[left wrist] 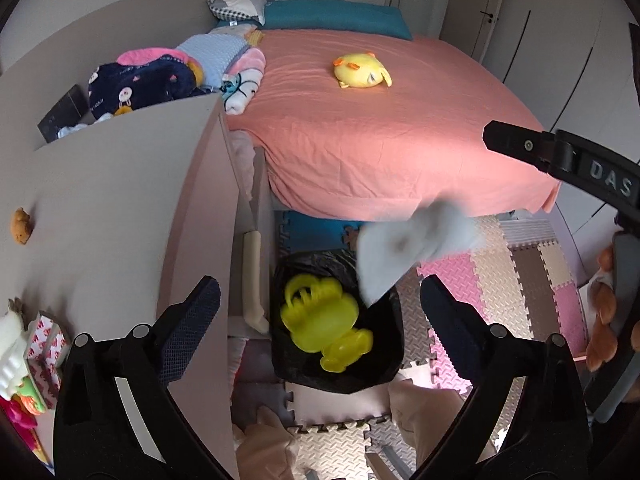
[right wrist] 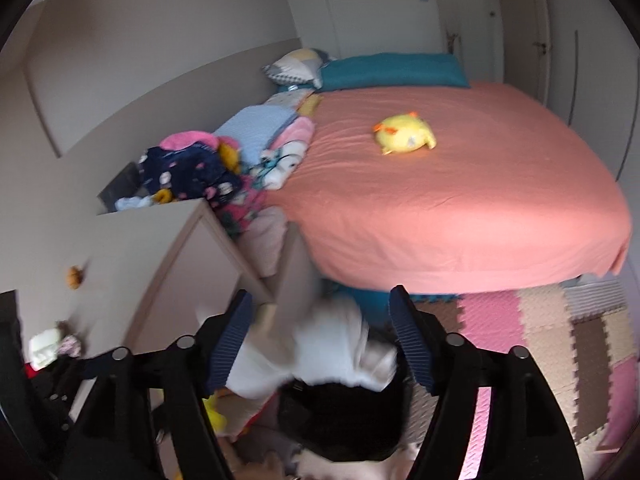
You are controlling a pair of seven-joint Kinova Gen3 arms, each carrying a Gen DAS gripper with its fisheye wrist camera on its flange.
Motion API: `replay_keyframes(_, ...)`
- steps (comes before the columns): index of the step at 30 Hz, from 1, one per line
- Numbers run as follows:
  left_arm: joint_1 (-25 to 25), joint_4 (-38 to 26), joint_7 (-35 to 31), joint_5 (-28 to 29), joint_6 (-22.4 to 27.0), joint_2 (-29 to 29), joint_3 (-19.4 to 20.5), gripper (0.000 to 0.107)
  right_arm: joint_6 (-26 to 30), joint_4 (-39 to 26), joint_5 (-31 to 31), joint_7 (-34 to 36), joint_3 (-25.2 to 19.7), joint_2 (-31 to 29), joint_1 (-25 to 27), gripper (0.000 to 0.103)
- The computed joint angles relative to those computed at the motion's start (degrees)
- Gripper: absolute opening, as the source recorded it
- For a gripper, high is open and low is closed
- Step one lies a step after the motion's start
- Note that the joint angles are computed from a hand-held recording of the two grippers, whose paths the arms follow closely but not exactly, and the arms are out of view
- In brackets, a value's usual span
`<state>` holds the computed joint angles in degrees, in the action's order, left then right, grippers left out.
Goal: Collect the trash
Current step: 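Carry the cloth and the plastic toy with both tools over the black trash bin, then open both tools to drop the cloth and toy into the bin, then move both open tools back to the pile on the table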
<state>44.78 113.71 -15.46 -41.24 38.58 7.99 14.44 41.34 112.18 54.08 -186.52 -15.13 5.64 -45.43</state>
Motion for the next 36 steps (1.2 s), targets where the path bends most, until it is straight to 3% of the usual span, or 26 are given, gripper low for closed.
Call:
replay_keyframes(5, -1.1, -0.71, -3.75, 1.53, 0.42, 0.22, -0.2, 0.097, -1.1, -0.1, 0.29, -0.87, 0.69, 0.13, 0.96, 0.072)
replay_keyframes(21, -2.13, 1.34, -3.24, 1.86, 1.17, -2.45, 0.42, 0.097, 1.42, -3.04, -0.08, 0.28, -0.03, 1.02, -1.57, 0.072)
replay_keyframes(36, -8.96, 11.02, 2.21, 3.95, 8.63, -16.2, 7.75, 0.097, 2.77, -11.4, 0.27, 3.03, -0.58, 6.54, -10.6, 0.072)
